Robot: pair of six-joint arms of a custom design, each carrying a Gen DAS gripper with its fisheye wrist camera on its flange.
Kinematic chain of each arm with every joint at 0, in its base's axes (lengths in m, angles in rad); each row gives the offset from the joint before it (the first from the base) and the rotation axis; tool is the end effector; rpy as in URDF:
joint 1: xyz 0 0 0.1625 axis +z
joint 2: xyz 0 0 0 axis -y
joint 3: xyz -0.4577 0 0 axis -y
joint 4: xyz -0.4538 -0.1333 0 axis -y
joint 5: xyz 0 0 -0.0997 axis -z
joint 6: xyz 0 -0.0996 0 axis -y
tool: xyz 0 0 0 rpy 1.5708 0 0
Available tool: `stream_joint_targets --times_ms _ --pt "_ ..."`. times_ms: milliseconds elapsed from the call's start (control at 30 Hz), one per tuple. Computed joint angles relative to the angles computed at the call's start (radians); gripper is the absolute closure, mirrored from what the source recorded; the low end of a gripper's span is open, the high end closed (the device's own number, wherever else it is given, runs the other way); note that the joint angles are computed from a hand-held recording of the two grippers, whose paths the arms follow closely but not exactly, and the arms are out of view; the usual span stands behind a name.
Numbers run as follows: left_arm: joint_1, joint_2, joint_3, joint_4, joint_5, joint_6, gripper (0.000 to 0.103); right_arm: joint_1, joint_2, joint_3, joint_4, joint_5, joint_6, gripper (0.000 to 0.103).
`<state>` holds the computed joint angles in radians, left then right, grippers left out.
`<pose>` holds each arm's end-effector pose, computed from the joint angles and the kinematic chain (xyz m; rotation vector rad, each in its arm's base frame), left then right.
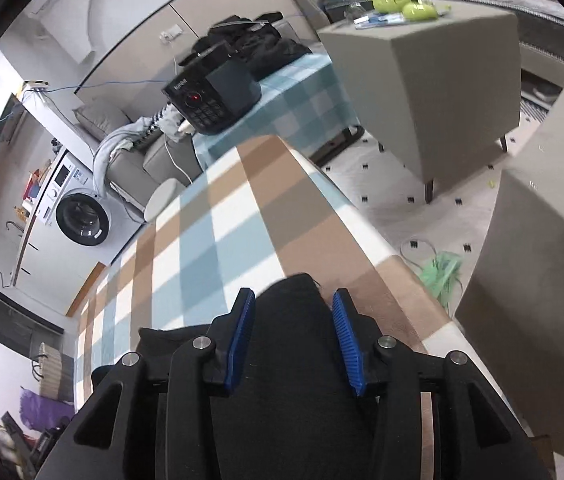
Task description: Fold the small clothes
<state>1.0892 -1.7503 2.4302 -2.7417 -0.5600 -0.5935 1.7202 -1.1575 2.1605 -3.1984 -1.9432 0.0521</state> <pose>0.0150 -0.4412 0.3279 -0.4391 2.2381 -1.1263 0.1798 -0.5423 0.1821 -0.0327 -2.6992 0.9166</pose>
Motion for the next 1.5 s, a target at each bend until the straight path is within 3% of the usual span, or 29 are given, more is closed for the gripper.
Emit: stream_joint_targets --times_ms 100,167,233,300,367,433,533,633,733,767,833,900,1000,1067,1100,1133,1233,1500 --pt "-0.005 0.051 -0.005 -0.013 0.029 0.049 0.043 -0.019 0.015 -0.016 0.045 0.008 0.024 0.061" --pt "-0.004 0.076 -0.009 -0.038 0.035 0.085 0.058 -0.019 0.033 -0.029 0.059 0.002 0.015 0.061" --pt "-0.008 0.096 -0.011 -0.053 0.059 0.114 0.087 -0.008 0.051 -0.036 0.043 -0.025 -0.012 0.061" --pt "-0.006 0.098 -0.008 -0.087 0.051 0.146 0.097 0.003 0.067 -0.041 0.023 -0.048 -0.062 0.062" --pt "-0.013 0.089 0.003 -0.124 0.056 0.166 0.099 0.009 0.077 -0.042 0.005 -0.063 -0.090 0.065" --pt "-0.025 0.075 0.016 -0.155 0.075 0.177 0.100 0.010 0.084 -0.043 -0.014 -0.076 -0.101 0.076" --pt "-0.045 0.041 0.038 -0.226 0.094 0.198 0.100 -0.003 0.070 -0.033 -0.016 -0.049 -0.079 0.078" --pt "-0.038 0.013 0.042 -0.259 0.080 0.192 0.100 -0.012 0.060 -0.032 -0.006 -0.031 -0.061 0.077" --pt "-0.004 -0.005 0.027 -0.183 0.025 0.131 0.099 -0.020 0.049 -0.040 0.049 -0.004 -0.030 0.068" --pt "-0.001 -0.002 0.023 -0.154 0.032 0.114 0.096 -0.019 0.051 -0.040 0.047 -0.004 -0.034 0.067" --pt "0.006 0.002 0.011 -0.081 0.030 0.090 0.069 -0.017 0.055 -0.041 0.036 -0.007 -0.041 0.064" --pt "0.011 0.011 0.009 -0.079 0.014 0.088 0.049 -0.017 0.063 -0.043 0.031 -0.013 -0.044 0.064" --pt "0.018 0.041 0.004 -0.101 0.014 0.117 0.048 -0.013 0.084 -0.049 0.005 -0.036 -0.059 0.067" --pt "0.028 0.056 0.005 -0.145 -0.004 0.147 0.060 -0.012 0.094 -0.047 -0.025 -0.035 -0.082 0.079" --pt "0.030 0.063 0.007 -0.169 -0.011 0.160 0.083 -0.009 0.099 -0.045 -0.044 -0.036 -0.098 0.083" --pt "0.032 0.066 0.006 -0.171 -0.013 0.161 0.097 -0.008 0.101 -0.041 -0.067 -0.035 -0.114 0.090" --pt "0.018 0.068 0.027 -0.264 -0.002 0.211 0.099 -0.011 0.086 -0.022 -0.117 0.009 -0.132 0.095" --pt "-0.060 0.019 0.054 -0.329 0.073 0.230 0.099 0.005 0.046 0.006 -0.203 0.094 -0.156 0.095"
